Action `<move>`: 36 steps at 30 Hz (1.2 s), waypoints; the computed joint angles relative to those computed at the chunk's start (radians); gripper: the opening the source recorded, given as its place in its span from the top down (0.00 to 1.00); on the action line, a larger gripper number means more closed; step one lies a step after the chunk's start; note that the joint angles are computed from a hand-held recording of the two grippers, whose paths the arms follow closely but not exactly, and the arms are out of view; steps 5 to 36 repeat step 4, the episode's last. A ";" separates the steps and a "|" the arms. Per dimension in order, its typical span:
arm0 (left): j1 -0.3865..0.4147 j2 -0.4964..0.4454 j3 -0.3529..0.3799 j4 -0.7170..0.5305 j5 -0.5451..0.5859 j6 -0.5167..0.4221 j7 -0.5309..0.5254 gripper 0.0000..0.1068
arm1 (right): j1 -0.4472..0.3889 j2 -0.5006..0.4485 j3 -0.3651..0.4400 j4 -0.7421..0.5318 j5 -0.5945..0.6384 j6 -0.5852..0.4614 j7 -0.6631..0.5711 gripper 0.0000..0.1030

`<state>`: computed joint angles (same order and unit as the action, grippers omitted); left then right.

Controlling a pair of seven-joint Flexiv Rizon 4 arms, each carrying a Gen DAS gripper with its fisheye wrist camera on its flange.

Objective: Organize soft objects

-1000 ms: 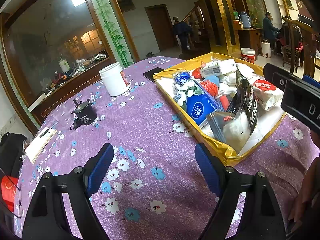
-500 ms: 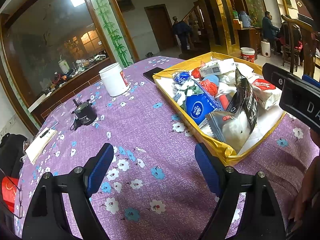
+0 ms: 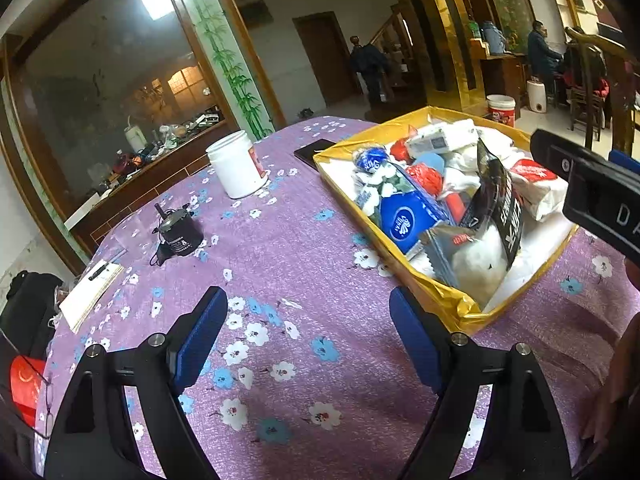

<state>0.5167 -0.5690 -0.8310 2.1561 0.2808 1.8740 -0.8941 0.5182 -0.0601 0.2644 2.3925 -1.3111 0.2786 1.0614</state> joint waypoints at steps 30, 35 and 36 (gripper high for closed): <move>0.006 -0.005 -0.006 -0.006 -0.002 -0.007 0.001 0.22 | -0.001 0.000 0.000 0.000 0.000 0.002 -0.001 0.00; 0.006 -0.005 -0.006 -0.006 -0.002 -0.007 0.001 0.22 | -0.001 0.000 0.000 0.000 0.000 0.002 -0.001 0.00; 0.006 -0.005 -0.006 -0.006 -0.002 -0.007 0.001 0.22 | -0.001 0.000 0.000 0.000 0.000 0.002 -0.001 0.00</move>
